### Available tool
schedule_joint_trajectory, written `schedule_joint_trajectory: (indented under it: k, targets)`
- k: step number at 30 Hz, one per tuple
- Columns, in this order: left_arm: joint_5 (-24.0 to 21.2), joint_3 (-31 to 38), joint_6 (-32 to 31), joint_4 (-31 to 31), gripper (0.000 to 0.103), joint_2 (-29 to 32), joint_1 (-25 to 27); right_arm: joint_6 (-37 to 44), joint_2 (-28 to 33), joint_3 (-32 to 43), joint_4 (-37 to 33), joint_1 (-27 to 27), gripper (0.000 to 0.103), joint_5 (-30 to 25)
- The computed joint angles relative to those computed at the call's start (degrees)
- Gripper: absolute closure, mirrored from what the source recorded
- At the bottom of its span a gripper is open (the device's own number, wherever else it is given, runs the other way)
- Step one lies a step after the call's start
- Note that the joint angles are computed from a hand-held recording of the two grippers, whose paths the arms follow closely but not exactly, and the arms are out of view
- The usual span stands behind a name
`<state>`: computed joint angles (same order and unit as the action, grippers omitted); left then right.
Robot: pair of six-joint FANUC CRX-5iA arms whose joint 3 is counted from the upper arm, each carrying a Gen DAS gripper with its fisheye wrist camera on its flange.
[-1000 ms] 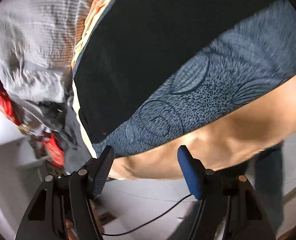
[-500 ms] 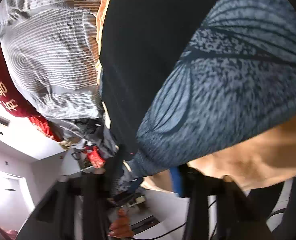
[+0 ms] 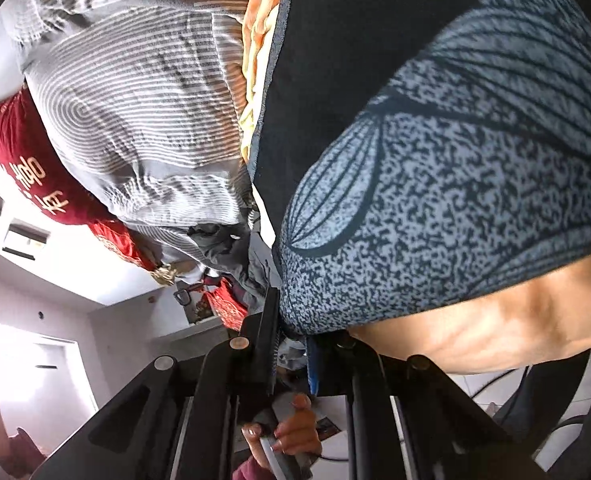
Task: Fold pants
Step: 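Grasp the patterned waistband with the right tool while the left tool grasps it too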
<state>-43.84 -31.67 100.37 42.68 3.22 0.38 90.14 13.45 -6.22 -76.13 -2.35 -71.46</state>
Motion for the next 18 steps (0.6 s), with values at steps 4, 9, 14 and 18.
schedule_joint_trajectory:
  k: [4, 9, 14, 18]
  targets:
    - [-1.89, 3.39, 1.76, -3.96, 0.07, 1.05, 0.69, -3.45, -0.04, 2.15, 5.54, 2.78, 0.091, 0.95]
    - [-7.23, 11.76, 3.4, -13.0, 0.083, 0.48, 0.83, -6.42, -1.48, 5.03, 10.18, 4.5, 0.092, 1.75]
    - [-10.55, 20.12, 2.04, -13.84, 0.083, 3.38, 1.31, -8.3, 1.03, 13.01, 13.68, 5.59, 0.092, -0.54]
    - [-12.21, 28.22, 3.54, -15.31, 0.083, 8.83, 1.52, -10.63, 7.19, 23.16, 15.23, 5.52, 0.092, -5.12]
